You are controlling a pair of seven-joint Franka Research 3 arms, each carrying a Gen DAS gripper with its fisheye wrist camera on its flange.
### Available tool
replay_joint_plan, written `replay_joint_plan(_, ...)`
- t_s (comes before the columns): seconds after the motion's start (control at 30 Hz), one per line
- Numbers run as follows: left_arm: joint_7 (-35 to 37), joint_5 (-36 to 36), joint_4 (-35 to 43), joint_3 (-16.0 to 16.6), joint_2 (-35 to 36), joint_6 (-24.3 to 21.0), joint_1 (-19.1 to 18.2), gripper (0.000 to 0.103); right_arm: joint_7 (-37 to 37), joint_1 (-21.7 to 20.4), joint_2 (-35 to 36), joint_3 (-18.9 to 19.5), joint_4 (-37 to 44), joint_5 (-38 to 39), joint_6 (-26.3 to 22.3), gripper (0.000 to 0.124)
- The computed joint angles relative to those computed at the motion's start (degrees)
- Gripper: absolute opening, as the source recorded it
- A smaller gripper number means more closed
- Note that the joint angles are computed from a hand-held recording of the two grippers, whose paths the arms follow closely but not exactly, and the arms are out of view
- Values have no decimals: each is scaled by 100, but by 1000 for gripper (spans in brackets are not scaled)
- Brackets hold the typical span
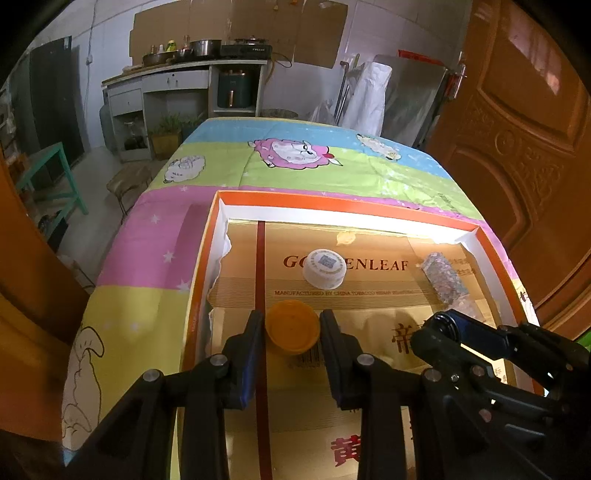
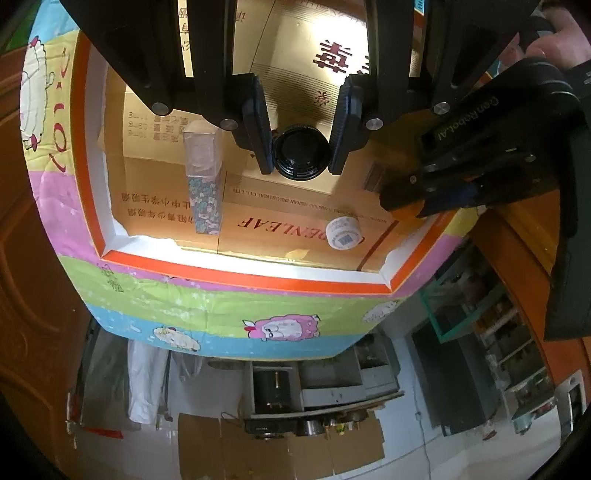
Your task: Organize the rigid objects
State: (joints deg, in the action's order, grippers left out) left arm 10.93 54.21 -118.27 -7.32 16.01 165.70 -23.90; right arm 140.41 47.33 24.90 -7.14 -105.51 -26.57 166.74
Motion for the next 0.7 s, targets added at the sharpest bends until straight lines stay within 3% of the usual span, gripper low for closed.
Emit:
replay_joint_plan(0.27,-203,281,102,77,94,-121,-105,31,-286,-157,136,213,125,315,-234,31)
replay_joint_plan(0.6,-287,418,118,28,109,-200,-67,31,-142,-4,164,47,123,148,-225,31)
replay_joint_plan(0.7,-313,429,124,25,104,-229,-73,31,-73,23,129,9,74,89,-160,37)
